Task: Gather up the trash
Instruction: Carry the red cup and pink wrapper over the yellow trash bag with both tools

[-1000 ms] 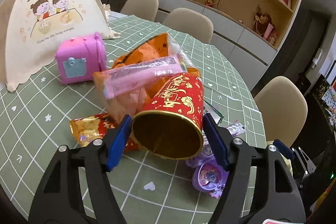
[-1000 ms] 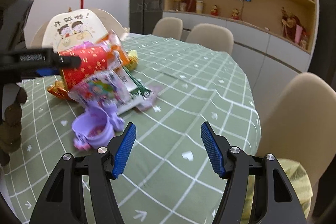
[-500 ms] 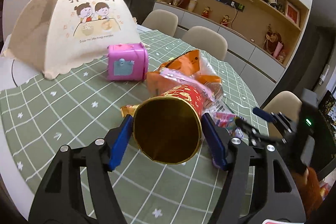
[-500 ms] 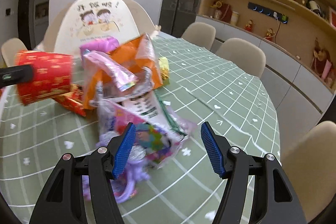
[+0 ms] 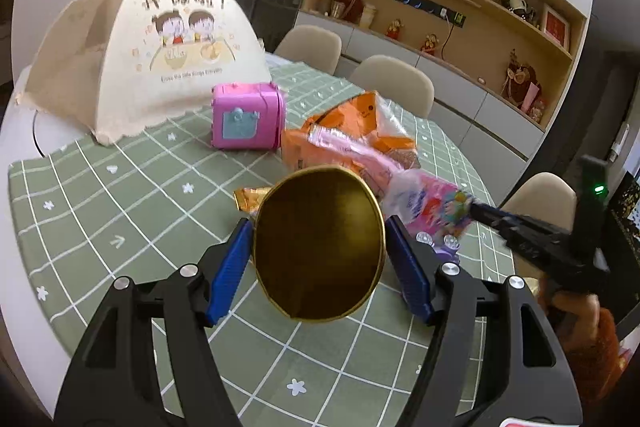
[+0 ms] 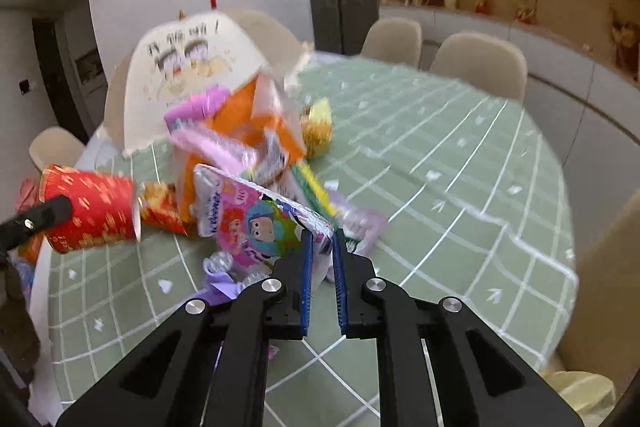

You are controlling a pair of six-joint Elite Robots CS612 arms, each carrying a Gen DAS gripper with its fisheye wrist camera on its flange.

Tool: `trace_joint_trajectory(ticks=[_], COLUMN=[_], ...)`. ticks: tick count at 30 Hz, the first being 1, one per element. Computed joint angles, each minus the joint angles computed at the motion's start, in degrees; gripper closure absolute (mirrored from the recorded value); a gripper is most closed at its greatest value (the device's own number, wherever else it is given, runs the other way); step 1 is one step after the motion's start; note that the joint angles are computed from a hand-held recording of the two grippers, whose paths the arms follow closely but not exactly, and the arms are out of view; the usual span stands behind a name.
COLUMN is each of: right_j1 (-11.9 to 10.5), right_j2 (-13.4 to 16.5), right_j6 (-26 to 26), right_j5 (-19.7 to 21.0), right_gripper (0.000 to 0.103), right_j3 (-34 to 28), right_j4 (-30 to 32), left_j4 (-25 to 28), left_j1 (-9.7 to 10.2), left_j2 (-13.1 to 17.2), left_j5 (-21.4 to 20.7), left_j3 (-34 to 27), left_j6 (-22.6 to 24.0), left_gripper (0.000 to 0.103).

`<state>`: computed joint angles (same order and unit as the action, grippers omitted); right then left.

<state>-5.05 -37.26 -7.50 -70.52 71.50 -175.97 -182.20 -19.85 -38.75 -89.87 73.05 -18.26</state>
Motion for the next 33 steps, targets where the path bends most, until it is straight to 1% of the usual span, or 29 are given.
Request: trace_joint_trajectory(ticks=[2,6,10,13,17,19,24,28,30,33], right_j1=[-0.3,-0.8,-1.9,-2.8,-4.5,-5.3,-7.5,-10.1,-11.1,-12.7], right_j2=[-0.9,-2.9,-4.5,-5.5,-6.8,-7.4,-9.2,-10.6,-11.1,-11.8], right_j6=[1.0,1.1,1.7,2.0,2.9,3.5,4.4,6.3,7.1,7.9], right_j5=[-0.4,-3.4,-4.2,-5.3,-6.6,-7.3,-10.1,-12.2,-13.3,-15.1], right_gripper=[0.092,0.092,0.092,0.092,0.092,0.092,0.092,0.092,0.092,0.092], right_j3=[1.3,4.8,8.0,10.5,13.8,15.4,20.2,24.1,25.5,27.8], right_j4=[-2.3,-7.1,-9.7,-11.5,-14.1,-15.4,-19.9,-22.5,-23.1,-23.8], left_j4=[-0.4,-1.8,-3.1,-2.2,-1.7,-1.8,-0.9,2.0,3.5,4.4], left_j1=[-0.29,-0.92,-2.2,-2.75,-4.17,-4.94,-7.74,-9.85,-10.84,-12.02], left_j2=[-0.3,-0.8,-1.0,-0.9,-0.7,-0.5,0.4,1.8,2.9,4.5], left_j5=[0.7,0.2,0.9,0.4,-0.9,-1.9,-5.3,-8.3,-10.6,-13.0], left_j3=[0.3,0.9,0.9,0.5,-0.1,-0.5,-2.3,-4.9,-6.6,-8.8], left_j6=[0.5,1.0,2.7,2.8,4.5,5.4,8.8,10.7,11.6,12.5], left_gripper=[0.039,0.039,0.041,0.043,0.043,0.043,0.043,0.043,0.043,0.043])
